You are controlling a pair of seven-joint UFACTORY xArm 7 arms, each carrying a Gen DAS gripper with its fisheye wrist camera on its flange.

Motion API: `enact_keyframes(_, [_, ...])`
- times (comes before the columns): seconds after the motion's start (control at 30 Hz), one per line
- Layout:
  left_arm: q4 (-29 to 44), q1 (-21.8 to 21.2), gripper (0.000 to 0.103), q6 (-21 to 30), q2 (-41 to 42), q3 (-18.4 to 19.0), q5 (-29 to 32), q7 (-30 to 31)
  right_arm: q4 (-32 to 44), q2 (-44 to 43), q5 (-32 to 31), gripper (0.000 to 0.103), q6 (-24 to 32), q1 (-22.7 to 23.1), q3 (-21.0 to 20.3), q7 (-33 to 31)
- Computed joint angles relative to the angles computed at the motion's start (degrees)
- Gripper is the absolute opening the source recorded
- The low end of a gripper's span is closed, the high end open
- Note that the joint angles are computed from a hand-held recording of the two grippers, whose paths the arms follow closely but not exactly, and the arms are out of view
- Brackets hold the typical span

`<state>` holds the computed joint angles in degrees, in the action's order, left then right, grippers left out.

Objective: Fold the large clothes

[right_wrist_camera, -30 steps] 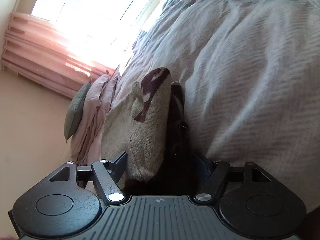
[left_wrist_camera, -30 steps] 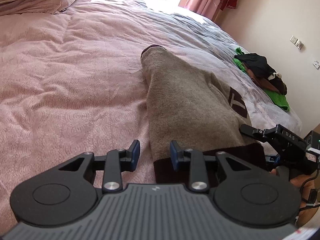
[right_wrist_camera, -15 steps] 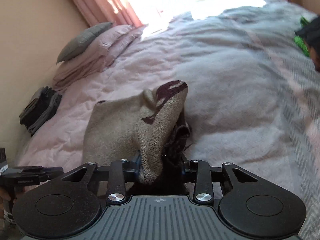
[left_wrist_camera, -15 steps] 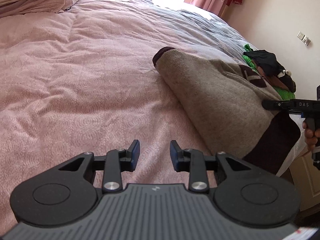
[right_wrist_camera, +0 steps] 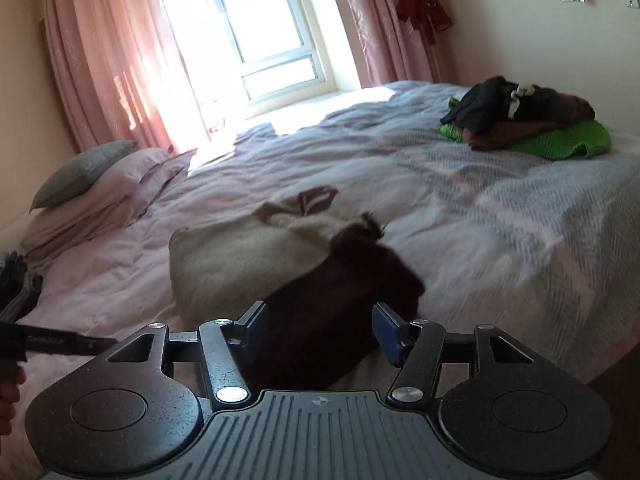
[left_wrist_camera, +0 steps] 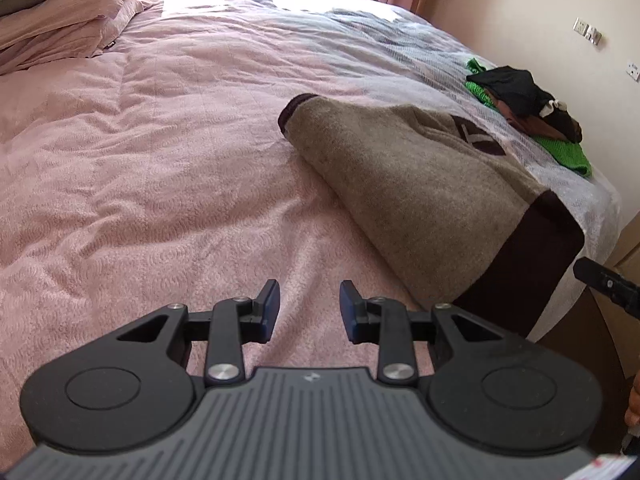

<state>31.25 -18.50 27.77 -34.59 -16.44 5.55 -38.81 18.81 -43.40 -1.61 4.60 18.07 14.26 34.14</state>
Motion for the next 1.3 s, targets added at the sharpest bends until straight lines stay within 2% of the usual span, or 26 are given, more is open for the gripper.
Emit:
enact_keyframes(0.07, [0.5, -0.8, 0.027, 0.5, 1.5, 1.6, -0.3, 2.5, 0.9, 0.7, 1.6, 0.056, 1.9, 3.0, -2.2, 0.0])
enact_keyframes(0.17, [1.6, -1.7, 0.028, -0.1, 4.7, 4.8, -1.6, 8.1, 4.3, 4.3, 1.6, 0.056, 2.8, 1.3, -0.3, 1.5])
enact_keyframes(0.3, [6.2, -3.6, 0.028, 0.1, 10.9, 10.8, -6.8, 19.9, 11.4, 9.9, 0.4, 0.056, 10.6, -0.3, 1.0, 1.7])
enact_keyframes(0.4, [12.6, -4.6, 0.027, 3.7, 15.3, 14.6, -13.5, 29.3, 15.3, 12.6, 2.6, 0.056, 15.7, 0.5, -0.7, 3.3])
enact_keyframes(0.47, [18.5, -4.3, 0.027, 8.3, 18.0, 15.8, -17.0, 33.7, 17.2, 13.3, 6.6, 0.057, 19.1, 2.5, -3.7, 3.7])
enact_keyframes(0.53, [25.3, -4.0, 0.029, 13.2, 21.4, 16.9, -20.8, 38.9, 16.3, 11.6, 10.5, 0.064, 18.8, 2.4, -4.4, 7.7])
enact_keyframes(0.57, [28.8, -3.9, 0.033, 15.1, 23.5, 17.2, -22.7, 41.9, 15.9, 10.5, 12.1, 0.065, 19.5, 1.7, -4.1, 11.1])
enact_keyframes(0.63, [36.6, -3.3, 0.049, 18.8, 29.0, 17.3, -26.0, 48.0, 12.7, 7.8, 15.3, 0.069, 17.4, 1.0, -3.5, 17.7])
enact_keyframes(0.67, [40.6, -2.7, 0.060, 20.6, 32.1, 17.2, -27.7, 51.4, 11.7, 6.7, 16.0, 0.069, 17.1, 0.2, -2.5, 21.3])
enact_keyframes(0.73, [49.1, -1.3, 0.061, 24.6, 38.9, 16.0, -28.5, 56.0, 8.0, 4.5, 17.6, 0.071, 12.8, -0.3, -0.6, 28.1])
enact_keyframes(0.77, [53.0, -0.3, 0.061, 26.6, 42.3, 15.2, -29.8, 59.0, 7.2, 4.0, 16.9, 0.071, 12.8, -1.3, 0.9, 31.2])
enact_keyframes(0.87, [63.2, 2.9, 0.064, 32.5, 51.5, 12.4, -31.9, 65.5, 3.7, 3.9, 14.0, 0.071, 7.4, -4.7, 6.4, 38.6])
enact_keyframes(0.9, [65.4, 3.7, 0.064, 33.2, 53.7, 11.5, -31.7, 66.6, 2.3, 4.4, 13.4, 0.071, 4.0, -5.9, 8.1, 40.9])
enact_keyframes(1.0, [71.2, 6.7, 0.065, 36.3, 59.6, 8.7, -32.6, 69.5, -1.9, 9.0, 13.3, 0.071, -11.1, -9.4, 12.8, 47.7])
enact_keyframes(1.13, [78.5, 10.7, 0.073, 41.2, 65.9, 5.4, -35.2, 73.0, -2.3, 17.6, 11.7, 0.071, -22.3, -12.8, 15.5, 48.2])
enact_keyframes(1.2, [84.2, 11.5, 0.078, 45.5, 70.3, 4.6, -35.7, 72.4, -1.8, 20.1, 14.4, 0.071, -25.2, -15.3, 18.7, 47.1])
enact_keyframes(1.23, [87.9, 11.8, 0.079, 48.5, 73.3, 4.1, -36.0, 71.4, -1.6, 21.0, 15.2, 0.071, -26.2, -15.3, 18.8, 46.5])
enact_keyframes(1.3, [96.7, 12.2, 0.079, 55.5, 80.2, 2.7, -37.0, 68.8, -1.9, 22.5, 15.4, 0.068, -28.4, -13.3, 16.5, 45.9])
